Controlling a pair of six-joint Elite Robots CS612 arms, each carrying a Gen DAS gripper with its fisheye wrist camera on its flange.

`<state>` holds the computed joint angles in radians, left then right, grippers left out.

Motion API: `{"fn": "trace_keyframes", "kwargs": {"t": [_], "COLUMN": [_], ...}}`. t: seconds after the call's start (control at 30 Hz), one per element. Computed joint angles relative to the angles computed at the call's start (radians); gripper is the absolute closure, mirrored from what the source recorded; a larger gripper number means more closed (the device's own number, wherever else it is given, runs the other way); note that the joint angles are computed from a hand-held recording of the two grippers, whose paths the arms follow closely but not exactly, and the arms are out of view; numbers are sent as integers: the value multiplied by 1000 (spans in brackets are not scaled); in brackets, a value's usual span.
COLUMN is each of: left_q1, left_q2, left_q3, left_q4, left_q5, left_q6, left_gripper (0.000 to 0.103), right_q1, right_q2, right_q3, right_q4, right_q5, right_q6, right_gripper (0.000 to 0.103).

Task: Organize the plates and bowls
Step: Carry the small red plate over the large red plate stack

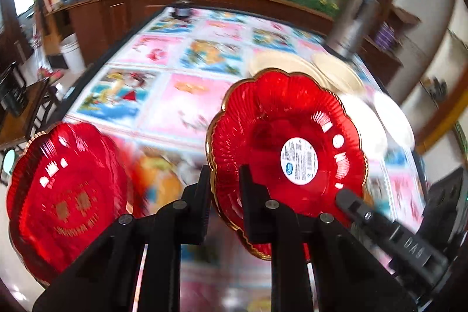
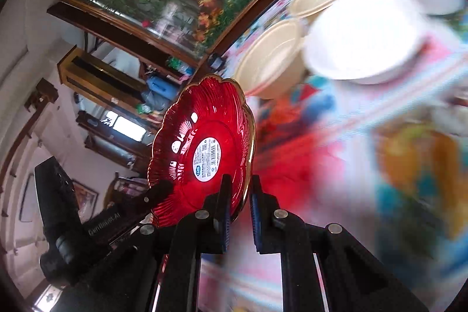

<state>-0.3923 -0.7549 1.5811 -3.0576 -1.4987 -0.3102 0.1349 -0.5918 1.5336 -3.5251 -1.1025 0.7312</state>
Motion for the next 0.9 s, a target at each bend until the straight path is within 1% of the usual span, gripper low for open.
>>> {"fn": "trace_keyframes", "kwargs": {"t": [0.13,0.2,0.3,0.37,0.43,0.57,0.73,0.8,0.9], "left_q1": [-7,-7,4,20,40,79,126,143,167], "left_q2": [-19,-34,-63,-81,-98,-126,-123,-113,-95], "left_q3": [50,83,142,170,199,242,246,231,210], "left_q4": [-23,-47,-105,-129,-157,-184,-176,-148,-112], "left_q5": [-29,-21,-4,-2,7,48,79,83,71], "left_q6": [34,44,31,16,-4,-37,-78,-94,-120], "left_gripper": [87,86,85,85,85,85,85,85,85], "right_q1": [-8,-4,14,27,44,87,137,159,180], "right_q2": [-44,-62,-79,-84,-85,-76,-46,-26,0], "right_q3": [86,108,110,106,86,16,-77,-128,-192], "right_q4": [-24,-11,25,30,49,132,233,299,391], "right_q5": [-25,-32,-24,-12,7,41,64,57,50], "right_q6": [2,-9,-44,-66,-98,-175,-248,-282,-315], "right_gripper": [92,92,92,92,91,91,92,92,92]}}
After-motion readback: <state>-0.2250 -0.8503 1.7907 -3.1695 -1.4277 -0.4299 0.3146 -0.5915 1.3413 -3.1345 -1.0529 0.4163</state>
